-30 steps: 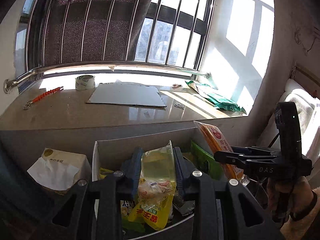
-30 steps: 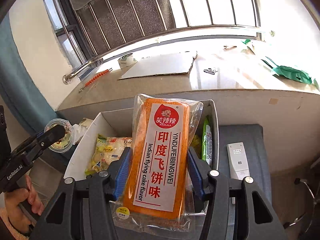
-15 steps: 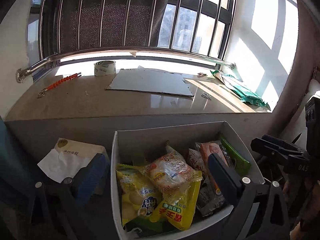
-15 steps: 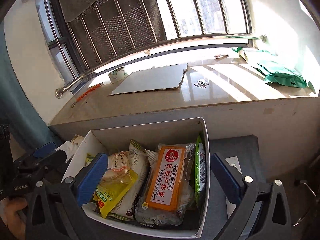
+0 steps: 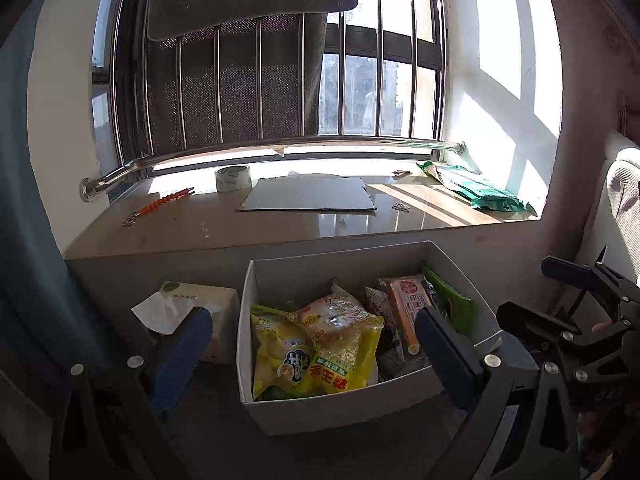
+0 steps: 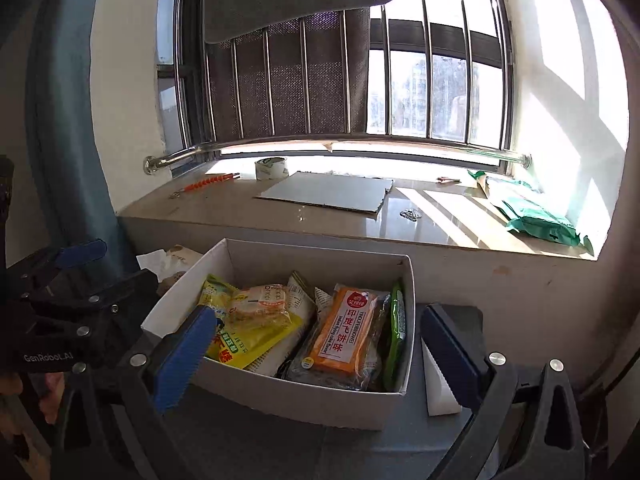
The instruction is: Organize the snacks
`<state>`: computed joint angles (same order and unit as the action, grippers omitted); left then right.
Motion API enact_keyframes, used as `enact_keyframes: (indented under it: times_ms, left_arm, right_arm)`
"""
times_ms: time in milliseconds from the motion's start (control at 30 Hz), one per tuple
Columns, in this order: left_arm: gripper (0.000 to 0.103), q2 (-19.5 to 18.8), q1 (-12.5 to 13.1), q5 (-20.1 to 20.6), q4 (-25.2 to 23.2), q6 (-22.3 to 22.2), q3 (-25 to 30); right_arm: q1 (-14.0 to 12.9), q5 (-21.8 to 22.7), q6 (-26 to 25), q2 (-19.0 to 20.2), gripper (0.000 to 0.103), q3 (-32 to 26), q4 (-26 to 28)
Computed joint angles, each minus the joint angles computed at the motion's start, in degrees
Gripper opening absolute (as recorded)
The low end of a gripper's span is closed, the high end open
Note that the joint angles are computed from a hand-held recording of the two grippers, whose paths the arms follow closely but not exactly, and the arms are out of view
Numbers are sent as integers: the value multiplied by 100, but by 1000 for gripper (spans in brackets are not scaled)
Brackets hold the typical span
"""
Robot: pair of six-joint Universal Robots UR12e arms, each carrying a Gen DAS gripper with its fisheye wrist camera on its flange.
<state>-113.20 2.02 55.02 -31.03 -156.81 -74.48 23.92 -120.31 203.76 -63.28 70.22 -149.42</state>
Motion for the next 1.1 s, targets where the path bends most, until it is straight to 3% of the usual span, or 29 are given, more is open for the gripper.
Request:
enact_keyframes:
  times_ms: [133,233,300,367,500,567,700,1000,1100]
  left_arm:
    - [103,492,159,-118,190,205,-703]
    - [103,865,305,-144,257,188,-1242]
    - [103,1079,437,-331,101,337,-1531]
    - [103,1265,545,-359,110,177,-1788]
    - [103,1549,755,-630,19,183,-2149]
    - [103,1640,784,-572,1,238,-2233]
    - [103,1760,814,-547,94,300,-2340]
    - [103,1796,804,-593,7,425,-2317]
    - [103,1778,831,-772,-114,417,-2276]
  right_arm:
    - [151,121,201,-312,103,469,-243]
    - [333,-159,285,-511,103,802,-392]
    - [404,3,429,-673,103,1043,-421]
    - [478,166,572,-822,103,1323,-671]
    - [719,-161,855,-917,103,1550,-716]
    - [760,-4,827,-941,103,1580,-736]
    - [837,-112,617,-894,103,1536,-886]
    - [839,-132,752,-898,103,1535,-769]
    - [858,-217,747,-898,103,1521,-721]
